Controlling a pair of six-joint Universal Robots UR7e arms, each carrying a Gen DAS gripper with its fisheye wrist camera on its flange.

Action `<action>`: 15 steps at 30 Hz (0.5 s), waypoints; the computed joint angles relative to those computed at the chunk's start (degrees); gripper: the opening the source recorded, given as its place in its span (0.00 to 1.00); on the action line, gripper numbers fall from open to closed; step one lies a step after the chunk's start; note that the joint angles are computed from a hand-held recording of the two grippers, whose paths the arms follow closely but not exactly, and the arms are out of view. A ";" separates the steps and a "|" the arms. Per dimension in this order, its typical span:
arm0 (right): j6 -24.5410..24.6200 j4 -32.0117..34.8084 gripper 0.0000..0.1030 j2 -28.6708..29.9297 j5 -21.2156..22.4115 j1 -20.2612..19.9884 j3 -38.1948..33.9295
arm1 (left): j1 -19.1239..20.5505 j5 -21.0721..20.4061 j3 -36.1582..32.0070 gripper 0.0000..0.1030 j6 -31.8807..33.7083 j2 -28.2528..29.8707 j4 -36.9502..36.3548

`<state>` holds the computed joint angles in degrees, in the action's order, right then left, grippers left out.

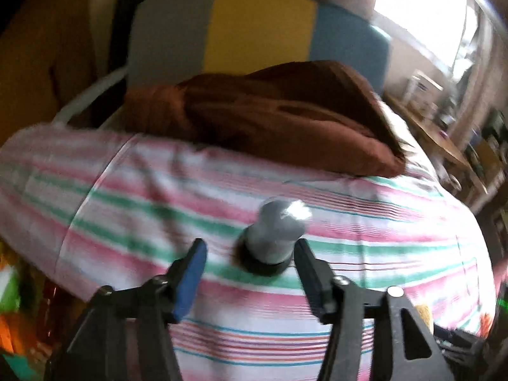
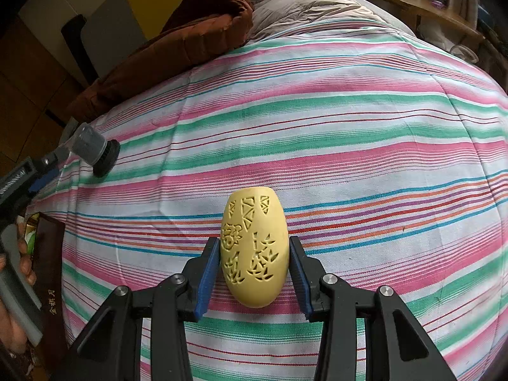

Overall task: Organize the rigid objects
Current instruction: 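Grasp the grey-and-black cup with the left gripper while the right holds the soap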

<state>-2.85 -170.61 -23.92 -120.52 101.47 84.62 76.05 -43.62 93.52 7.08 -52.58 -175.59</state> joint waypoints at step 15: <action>0.02 0.01 0.43 -0.16 -0.01 -0.01 0.16 | -0.50 7.93 -10.01 0.58 9.51 8.41 2.34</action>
<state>-2.84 -170.60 -24.08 -120.53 101.46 84.78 75.55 -35.69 83.51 16.58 -44.17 -173.25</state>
